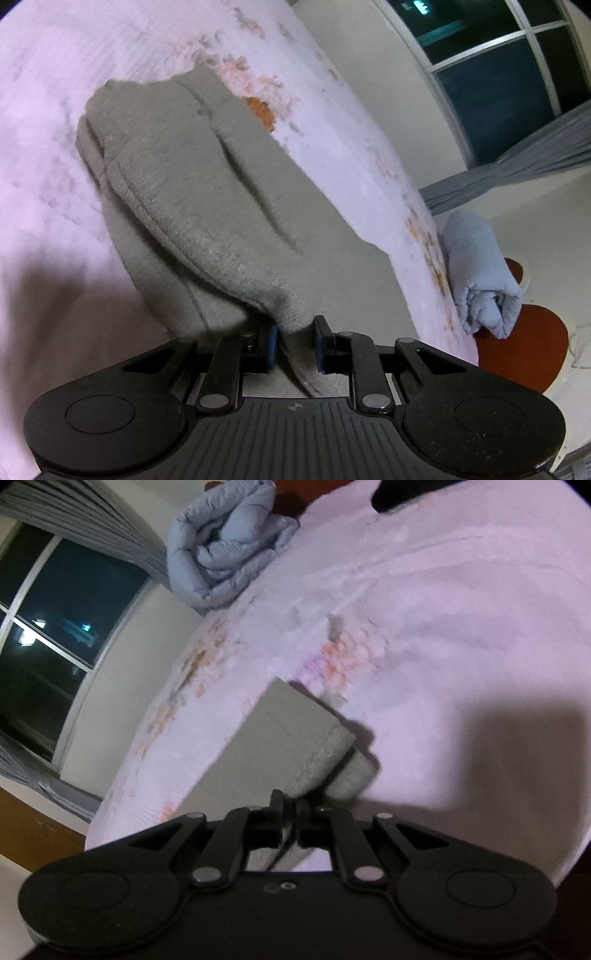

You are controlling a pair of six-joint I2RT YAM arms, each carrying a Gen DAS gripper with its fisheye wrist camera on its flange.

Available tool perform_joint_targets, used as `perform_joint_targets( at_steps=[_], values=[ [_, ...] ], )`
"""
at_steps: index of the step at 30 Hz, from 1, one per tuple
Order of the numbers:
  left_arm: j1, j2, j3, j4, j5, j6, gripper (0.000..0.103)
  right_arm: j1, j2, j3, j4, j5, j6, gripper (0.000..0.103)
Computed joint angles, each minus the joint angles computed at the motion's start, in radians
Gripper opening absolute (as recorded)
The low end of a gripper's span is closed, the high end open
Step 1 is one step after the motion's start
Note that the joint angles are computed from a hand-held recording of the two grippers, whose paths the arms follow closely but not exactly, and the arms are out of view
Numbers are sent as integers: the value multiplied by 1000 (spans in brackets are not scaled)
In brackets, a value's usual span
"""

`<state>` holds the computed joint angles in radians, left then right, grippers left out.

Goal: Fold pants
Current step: 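Hold the folded sweatpants with both grippers and tilt the right tool, then open both grippers and lift them off the grey sweatpants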

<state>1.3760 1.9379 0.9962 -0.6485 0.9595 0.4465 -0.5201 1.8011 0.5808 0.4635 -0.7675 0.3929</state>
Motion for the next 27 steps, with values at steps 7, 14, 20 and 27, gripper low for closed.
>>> perform_joint_targets(
  at_steps=[7,14,20,27],
  values=[
    [78,94,108,-210,-27,132,32,-42,-12,45,-159,-26,-130,10],
    [177,-233,-27,0,-87,161,77,-137,-242,72,-353,-162,-348,21],
    [31,-333,-146,432,-297,-207,100,282,-304,220,-357,-209,-213,36],
    [23,-218,-168,529,-301,-334,100,892,187,794,-541,8,-224,34]
  ],
)
